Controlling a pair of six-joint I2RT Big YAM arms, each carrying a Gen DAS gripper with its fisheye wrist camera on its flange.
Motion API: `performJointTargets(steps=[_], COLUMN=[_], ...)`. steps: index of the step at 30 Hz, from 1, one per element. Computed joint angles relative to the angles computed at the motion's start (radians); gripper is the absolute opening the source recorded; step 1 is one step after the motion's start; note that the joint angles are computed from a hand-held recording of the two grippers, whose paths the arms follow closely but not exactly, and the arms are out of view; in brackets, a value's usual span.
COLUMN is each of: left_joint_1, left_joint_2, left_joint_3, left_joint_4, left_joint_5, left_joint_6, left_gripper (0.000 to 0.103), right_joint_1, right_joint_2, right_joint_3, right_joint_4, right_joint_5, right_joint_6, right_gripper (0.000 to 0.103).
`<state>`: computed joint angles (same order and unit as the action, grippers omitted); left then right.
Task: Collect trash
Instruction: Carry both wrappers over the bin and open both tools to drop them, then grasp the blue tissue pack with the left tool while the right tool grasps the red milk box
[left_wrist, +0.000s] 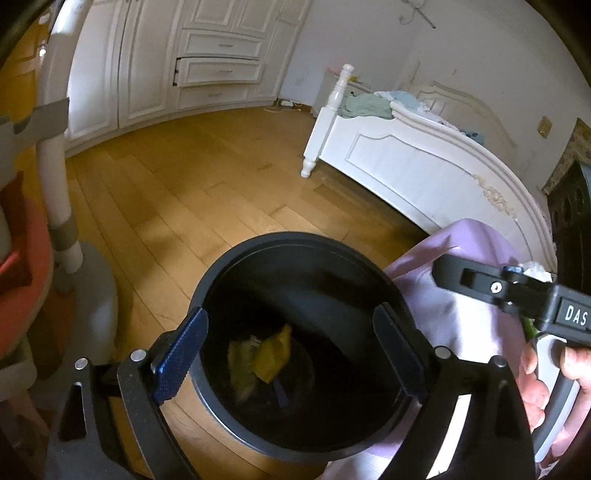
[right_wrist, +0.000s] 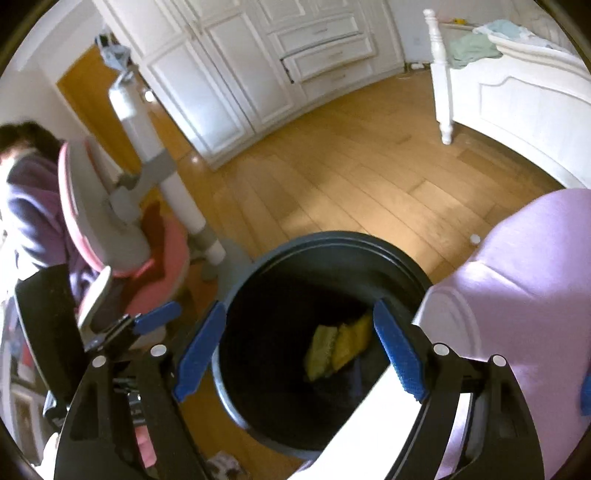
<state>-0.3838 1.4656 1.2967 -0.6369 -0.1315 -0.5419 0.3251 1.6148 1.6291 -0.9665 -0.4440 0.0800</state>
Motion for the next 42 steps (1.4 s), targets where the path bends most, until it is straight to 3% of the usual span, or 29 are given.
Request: performJointTargets(steps=[9,21,32,35,42], left_joint_1=[-0.082,-0.211,-0.265,-0.273,-0.277], left_joint_2=[0.035,0.2,0.374,0.423,0.52], left_joint_3=[0.104,0.324,0.545,0.609,0.737], left_joint_4=[-0.016,-0.059,-0.134,-0.164,-0.224], left_joint_5=[-0.003,0.068,0.12,0.137,0.161], left_joint_6=[0.045,0.114,0.144,0.151,0.142], left_gripper=[0.09,0.09,0.09,0.09,0.09], right_joint_1=[-0.13,-0.393,-0.638,-0.695,-0.748], right_joint_2=[-0.124,-0.262,-0.341,-0.332,-0.251], right_joint_3=[-0.1,-0.2,-0.285,-0.292,-0.259], right_joint_4=[0.074,0.119,0.157,0.172,0.089], right_joint_5=[-0.082,-0.145,-0.081,-0.067,-0.029], right_joint_6=[0.02,-0.027,-0.134,-0.146,-0.232], right_gripper=[0.082,0.082,0.082,0.091,0.095])
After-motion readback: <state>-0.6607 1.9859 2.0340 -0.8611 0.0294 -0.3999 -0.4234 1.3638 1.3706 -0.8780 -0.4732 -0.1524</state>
